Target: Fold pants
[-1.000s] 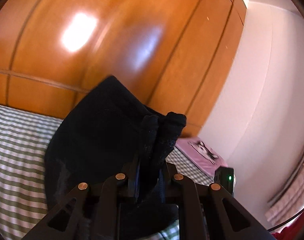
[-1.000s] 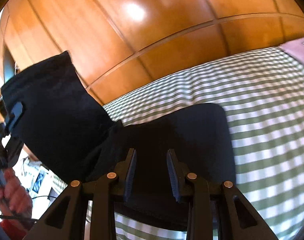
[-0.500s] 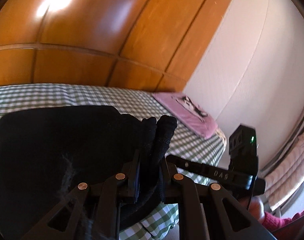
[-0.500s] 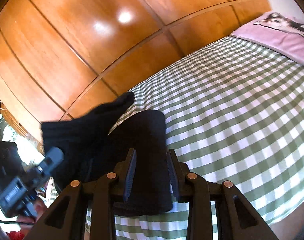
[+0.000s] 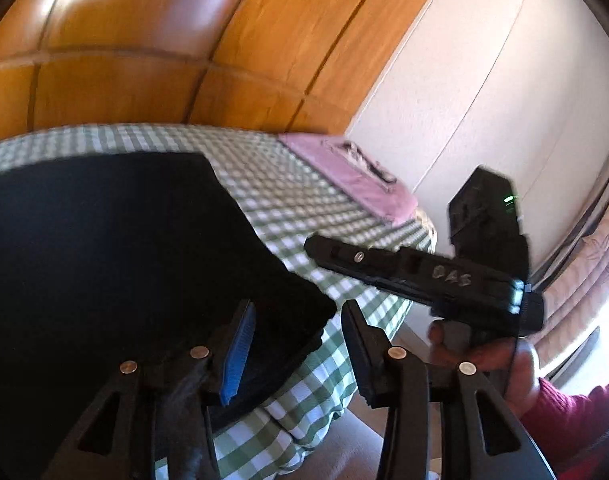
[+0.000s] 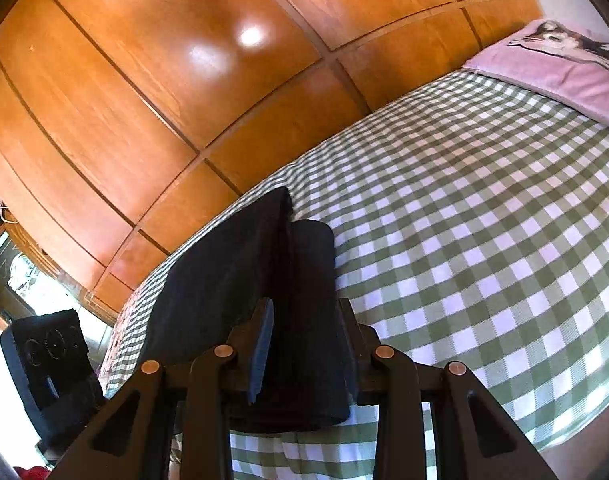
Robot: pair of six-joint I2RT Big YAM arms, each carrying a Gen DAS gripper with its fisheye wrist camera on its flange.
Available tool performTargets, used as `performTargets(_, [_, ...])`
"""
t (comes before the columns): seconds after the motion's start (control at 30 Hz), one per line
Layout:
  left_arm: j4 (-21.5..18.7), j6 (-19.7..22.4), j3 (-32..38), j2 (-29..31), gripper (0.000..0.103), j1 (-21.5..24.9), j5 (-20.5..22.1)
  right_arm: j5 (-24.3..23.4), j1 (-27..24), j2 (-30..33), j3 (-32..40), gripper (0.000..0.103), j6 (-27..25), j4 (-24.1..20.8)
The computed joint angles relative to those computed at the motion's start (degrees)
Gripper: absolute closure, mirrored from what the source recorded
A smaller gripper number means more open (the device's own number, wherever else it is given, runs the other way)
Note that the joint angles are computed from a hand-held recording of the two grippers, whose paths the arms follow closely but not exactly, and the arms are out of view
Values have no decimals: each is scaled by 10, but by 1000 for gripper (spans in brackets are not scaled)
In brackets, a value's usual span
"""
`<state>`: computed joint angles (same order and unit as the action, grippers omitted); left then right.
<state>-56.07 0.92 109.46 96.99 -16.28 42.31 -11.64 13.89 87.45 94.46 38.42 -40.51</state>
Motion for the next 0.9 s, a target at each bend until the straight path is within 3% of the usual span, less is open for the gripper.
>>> performTargets(0.13, [55, -44, -15, -23, 57, 30, -11, -15, 6, 25, 31, 60, -18, -5])
performTargets(0.23, [89, -79, -26, -34, 57, 61, -78, -31, 9, 57, 70, 60, -37, -18])
performTargets(0.37, [81, -89, -28, -29, 57, 92, -143, -47, 10, 104, 126, 60, -53, -41])
performTargets(0.47, [52, -84, -24, -16, 57, 100, -168, -53, 13, 131, 158, 59, -59, -72])
performTargets(0.53, [44, -84, -32, -14, 57, 102, -176, -63, 15, 136, 159, 59, -44, -67])
performTargets(0.63, [67, -82, -66, -29, 55, 101, -192, -72, 22, 132, 153, 59, -37, -60])
performTargets(0.7, [79, -83, -76, -31, 50, 93, -202, -61, 29, 136, 166, 70, -65, -80])
performTargets(0.73, [80, -85, -78, -31, 49, 91, -203, -53, 35, 142, 181, 90, -87, -104])
performTargets(0.83, [82, -90, -80, -34, 49, 87, -213, -25, 45, 138, 191, 91, -105, -122])
performTargets(0.9, [79, -87, -77, -37, 49, 86, -212, -17, 46, 126, 189, 91, -101, -111])
